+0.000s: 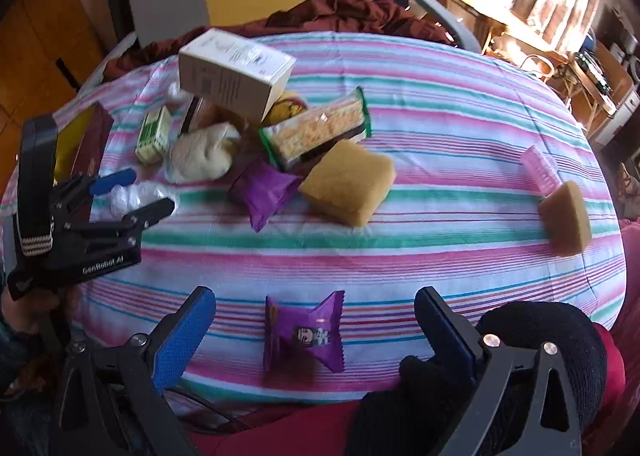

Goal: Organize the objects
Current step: 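Grasp the clear plastic bag bundle with the left gripper, then drop the plastic bundle into the gold tin while the right gripper grasps a purple packet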

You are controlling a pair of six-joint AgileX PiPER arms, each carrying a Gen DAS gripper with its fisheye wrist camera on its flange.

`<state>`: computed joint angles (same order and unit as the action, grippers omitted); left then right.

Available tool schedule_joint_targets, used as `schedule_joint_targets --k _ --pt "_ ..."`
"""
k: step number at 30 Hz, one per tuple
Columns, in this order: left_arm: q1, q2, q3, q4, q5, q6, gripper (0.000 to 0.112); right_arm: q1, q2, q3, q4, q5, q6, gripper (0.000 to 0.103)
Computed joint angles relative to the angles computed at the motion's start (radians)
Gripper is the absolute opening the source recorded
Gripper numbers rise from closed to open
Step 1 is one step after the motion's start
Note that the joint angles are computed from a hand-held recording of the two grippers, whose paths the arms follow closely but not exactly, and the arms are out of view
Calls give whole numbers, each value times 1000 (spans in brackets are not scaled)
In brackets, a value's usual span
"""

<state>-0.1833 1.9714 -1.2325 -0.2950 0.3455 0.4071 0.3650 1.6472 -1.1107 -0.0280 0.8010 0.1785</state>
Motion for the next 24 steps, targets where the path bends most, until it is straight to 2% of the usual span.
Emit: schedule_joint_targets --k 3,4,5,7,8,9,10,15,19,24 --pt "11 24 -3 -56 20 53 52 36 90 -65 -15 93 -26 92" --pt "12 22 14 -63 -3 59 48 45 113 -86 -32 120 -22 86" --pt "12 12 34 -76 -28 74 45 53 134 -103 -47 141 -12 84" --pt "19 2 46 -100 -30 94 34 68 172 -134 -72 184 -8 76" --pt "26 -2 50 -129 -26 119 34 78 192 -145 -84 204 -11 72" --pt "32 -7 56 -163 -24 148 34 87 203 -148 -97 209 -8 59" --pt "38 -15 67 -185 -26 168 34 91 207 -143 -103 202 -1 50" --pt "59 -76 144 -331 -42 315 33 96 181 -93 -114 146 33 45" --pt "98 -152 201 -501 -5 474 33 104 163 -54 -128 107 72 45" --pt "176 -270 279 -598 41 558 33 117 145 -14 -144 66 117 45"
